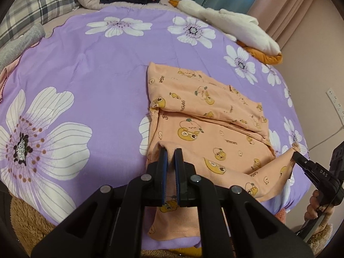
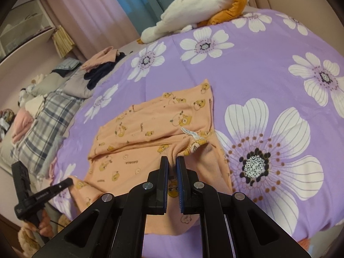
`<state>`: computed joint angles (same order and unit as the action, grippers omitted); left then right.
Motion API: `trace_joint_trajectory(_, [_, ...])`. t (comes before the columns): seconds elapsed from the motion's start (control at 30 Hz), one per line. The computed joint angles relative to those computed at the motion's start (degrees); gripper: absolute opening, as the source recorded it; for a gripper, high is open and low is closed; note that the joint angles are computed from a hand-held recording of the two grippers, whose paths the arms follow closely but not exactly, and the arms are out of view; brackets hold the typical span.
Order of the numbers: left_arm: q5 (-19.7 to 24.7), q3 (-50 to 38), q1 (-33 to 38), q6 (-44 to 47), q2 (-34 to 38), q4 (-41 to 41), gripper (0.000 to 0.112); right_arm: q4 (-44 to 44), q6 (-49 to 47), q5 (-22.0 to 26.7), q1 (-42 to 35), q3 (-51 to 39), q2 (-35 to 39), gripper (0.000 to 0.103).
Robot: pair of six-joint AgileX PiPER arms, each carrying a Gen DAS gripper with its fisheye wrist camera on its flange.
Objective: Fold small clothes
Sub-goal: 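Lift the hem with both grippers and fold it toward the collar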
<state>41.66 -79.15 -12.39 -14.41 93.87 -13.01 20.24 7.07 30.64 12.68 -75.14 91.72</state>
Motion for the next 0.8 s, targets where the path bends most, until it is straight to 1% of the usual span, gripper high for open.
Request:
trace_joint_trajectory(0.07, [1.67, -2.00, 0.45, 0.65, 1.75, -0.68, 0.006, -4.30, 4.14, 1.53, 0.53, -2.20, 1.67, 0.010])
trace_joint_trajectory(0.1, [2.56, -3.04, 0.73, 0.99, 2.60, -1.04, 0.006, -5.09, 5.01, 2.40, 0.58, -3.28, 2.54, 0.010])
trace_joint_trajectory(0.2, [4.43, -5.77, 1.89, 1.96, 5.22, -2.67, 0.006, -4.66, 5.12, 4.19, 0.00, -5.83, 4.63, 0.010])
trace_joint_trajectory(0.3, [6.02, -8.60, 2.36, 1.48, 7.86, -2.00, 0.007, -9.15, 9.54, 6.02, 0.16, -8.88, 6.77, 0.010])
trace_joint_trajectory(0.47, [7.76, -11.94, 3.36, 3.25, 11.78, -3.90, 0.007, -10.72, 11.46, 8.86, -0.15, -12.93, 9.97, 0.010])
trace_joint_trajectory(0.57, [8.92, -13.53, 3.50, 3.37, 13.78, -3.42, 0.007, -16.42, 15.94, 10.83, 1.03, -15.71, 12.23, 0.010])
trace_joint_trajectory(0.8, [9.60, -15.12, 4.44, 3.89, 15.86, -3.97, 0.009, -15.72, 15.94, 13.70, 0.42, -19.50, 15.91, 0.010])
